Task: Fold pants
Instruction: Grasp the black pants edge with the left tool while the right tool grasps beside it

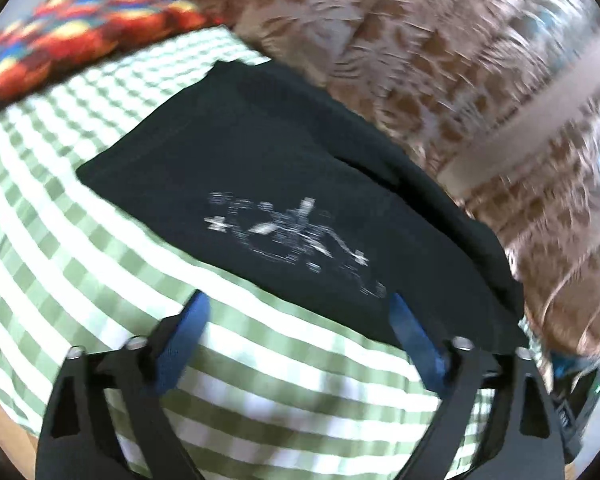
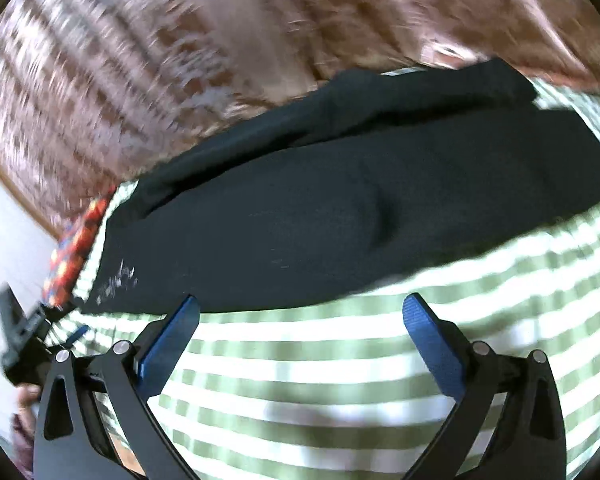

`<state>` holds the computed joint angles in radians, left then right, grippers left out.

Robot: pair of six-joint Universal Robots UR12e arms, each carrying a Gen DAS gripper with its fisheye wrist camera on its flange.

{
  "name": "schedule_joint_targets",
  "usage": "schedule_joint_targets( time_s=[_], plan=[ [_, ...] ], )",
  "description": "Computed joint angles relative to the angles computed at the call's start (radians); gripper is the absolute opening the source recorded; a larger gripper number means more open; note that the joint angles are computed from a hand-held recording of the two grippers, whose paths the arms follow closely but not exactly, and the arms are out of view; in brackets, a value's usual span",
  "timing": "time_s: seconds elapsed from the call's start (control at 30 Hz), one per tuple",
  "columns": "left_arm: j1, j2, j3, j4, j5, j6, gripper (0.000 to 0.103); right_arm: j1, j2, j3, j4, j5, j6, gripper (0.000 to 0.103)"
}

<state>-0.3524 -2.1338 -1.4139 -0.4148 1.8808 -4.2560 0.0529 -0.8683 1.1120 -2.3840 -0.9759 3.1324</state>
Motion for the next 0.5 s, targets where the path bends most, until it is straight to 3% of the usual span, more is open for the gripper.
schedule_joint_targets(
  time_s=[0.1,0.2,0.27,0.33,0.4,0.5],
  plan=[
    [0.030,0.012,-0.046,0.049,-0.054,-0.066,0.076,-0.047,0.005,0.000,-0.013,0.067,0.086,0.101],
    [0.050,0.012,-0.080,0.138,-0.076,-0.115,0.075,-0.107,0.016,0.011,-0.107,0.120,0.274,0.101],
    [0.054,0.007,-0.085,0.173,-0.070,-0.124,0.075,-0.133,0.028,0.008,-0.161,0.113,0.383,0.101],
    [0.055,0.001,-0.081,0.186,-0.052,-0.134,0.061,-0.153,0.048,-0.008,-0.184,0.108,0.473,0.095],
    [0.059,-0.005,-0.074,0.171,-0.046,-0.141,0.038,-0.164,0.077,-0.043,-0.182,0.106,0.543,0.082],
    [0.066,-0.006,-0.072,0.160,-0.050,-0.130,0.017,-0.166,0.126,-0.116,-0.153,0.084,0.592,0.077]
  ],
)
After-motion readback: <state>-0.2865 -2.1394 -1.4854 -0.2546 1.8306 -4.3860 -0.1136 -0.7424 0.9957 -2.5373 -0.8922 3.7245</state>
